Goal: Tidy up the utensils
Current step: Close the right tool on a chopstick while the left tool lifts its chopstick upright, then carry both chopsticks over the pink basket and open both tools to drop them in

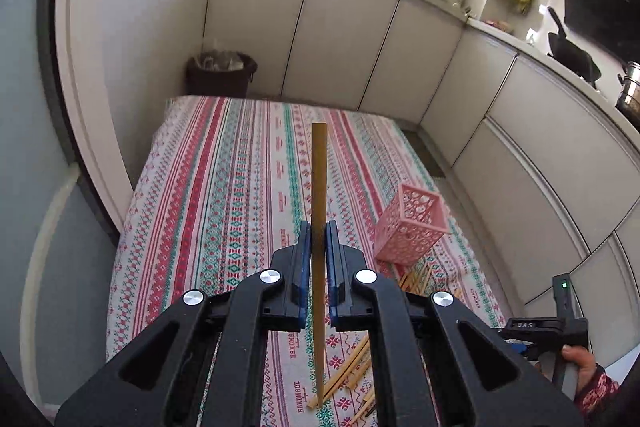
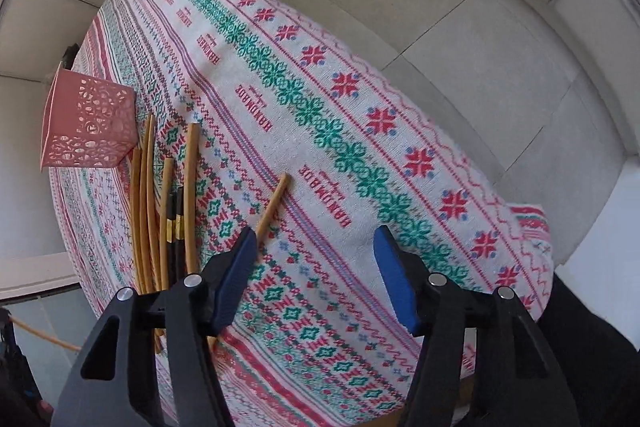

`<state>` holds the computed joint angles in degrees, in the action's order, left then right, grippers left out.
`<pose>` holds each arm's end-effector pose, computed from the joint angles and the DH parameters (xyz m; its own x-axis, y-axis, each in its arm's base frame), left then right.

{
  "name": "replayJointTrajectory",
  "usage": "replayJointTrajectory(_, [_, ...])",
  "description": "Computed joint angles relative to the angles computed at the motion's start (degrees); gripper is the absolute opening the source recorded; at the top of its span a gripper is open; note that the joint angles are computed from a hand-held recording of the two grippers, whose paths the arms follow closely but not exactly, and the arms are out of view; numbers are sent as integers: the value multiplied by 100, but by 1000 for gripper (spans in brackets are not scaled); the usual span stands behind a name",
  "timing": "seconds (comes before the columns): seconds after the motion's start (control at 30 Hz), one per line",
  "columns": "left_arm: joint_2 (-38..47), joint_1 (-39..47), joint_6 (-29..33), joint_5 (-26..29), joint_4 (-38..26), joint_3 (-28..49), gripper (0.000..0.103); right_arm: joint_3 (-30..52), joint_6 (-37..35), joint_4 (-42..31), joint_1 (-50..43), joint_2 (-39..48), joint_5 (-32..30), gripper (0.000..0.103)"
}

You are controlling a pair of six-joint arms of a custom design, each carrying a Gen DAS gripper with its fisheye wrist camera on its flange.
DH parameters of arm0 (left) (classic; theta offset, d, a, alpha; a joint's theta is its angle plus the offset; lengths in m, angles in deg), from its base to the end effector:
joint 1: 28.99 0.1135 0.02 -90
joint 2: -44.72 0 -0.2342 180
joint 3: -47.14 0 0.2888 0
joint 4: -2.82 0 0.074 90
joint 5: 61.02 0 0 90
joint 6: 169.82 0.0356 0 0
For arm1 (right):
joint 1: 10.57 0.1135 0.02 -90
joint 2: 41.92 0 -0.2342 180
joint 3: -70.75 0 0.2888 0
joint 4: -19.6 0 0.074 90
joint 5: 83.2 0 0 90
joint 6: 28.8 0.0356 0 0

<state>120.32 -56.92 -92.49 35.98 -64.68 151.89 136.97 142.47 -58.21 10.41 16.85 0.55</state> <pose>0.2628 -0.1442 0.4132 -0.6553 0.1010 -0.7486 0.4157 0.8756 -0.2458 0.2056 0.0830 0.2482 -0.5190 0.8533 0.0503 0.8100 0.4722 0.3478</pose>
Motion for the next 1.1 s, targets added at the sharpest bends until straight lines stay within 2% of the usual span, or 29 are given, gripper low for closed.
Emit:
replayJointTrajectory(0.13, [-254, 133, -3, 250, 102, 69, 6, 603, 270, -57, 141, 883, 116, 58])
replayJointTrajectory(0.23, [-417, 214, -19, 414, 172, 4, 6, 1338, 420, -415, 431, 1762, 464, 57])
replayJointTrajectory(0.3, [-426, 214, -51, 426, 202, 34, 6, 1985, 327, -817, 781, 2474, 865, 48])
replayJointTrajectory(0.33, [-423, 235, -53, 481, 241, 22, 6, 2252, 242, -974, 972, 2758, 1065, 38])
replayJointTrajectory(0.37, [-450, 235, -79, 507, 253, 16, 6, 2399, 167, -1030, 1131, 2909, 1223, 22])
replayJointTrajectory(0.43, [-458, 237, -96, 539, 300, -8, 6, 2249, 122, -685, 1279, 2784, 1284, 14])
replayJointTrajectory(0.5, [-457, 237, -124, 565, 328, -51, 6, 1679, 26, 58, 1220, 2272, 1131, 7])
replayJointTrajectory(0.57, [-437, 226, -150, 604, 341, -89, 6, 1195, -52, 609, 1195, 1786, 1214, 6])
replayJointTrajectory(0.67, [-480, 192, -214, 621, 433, -190, 6, 676, -195, 1176, 1349, 910, 1785, 6])
replayJointTrajectory(0.77, [-582, 105, -321, 574, 609, -302, 6, 689, -503, 1117, 1600, 293, 2468, 6])
replayJointTrajectory(0.93, [-772, -405, -476, 165, 956, -408, 6, 1193, -1089, 704, 2640, -130, 4156, 6])
replayJointTrajectory(1.1, [-614, -1076, -548, -352, 1051, -210, 6, 1684, -1258, 208, 3172, -305, 4887, 6])
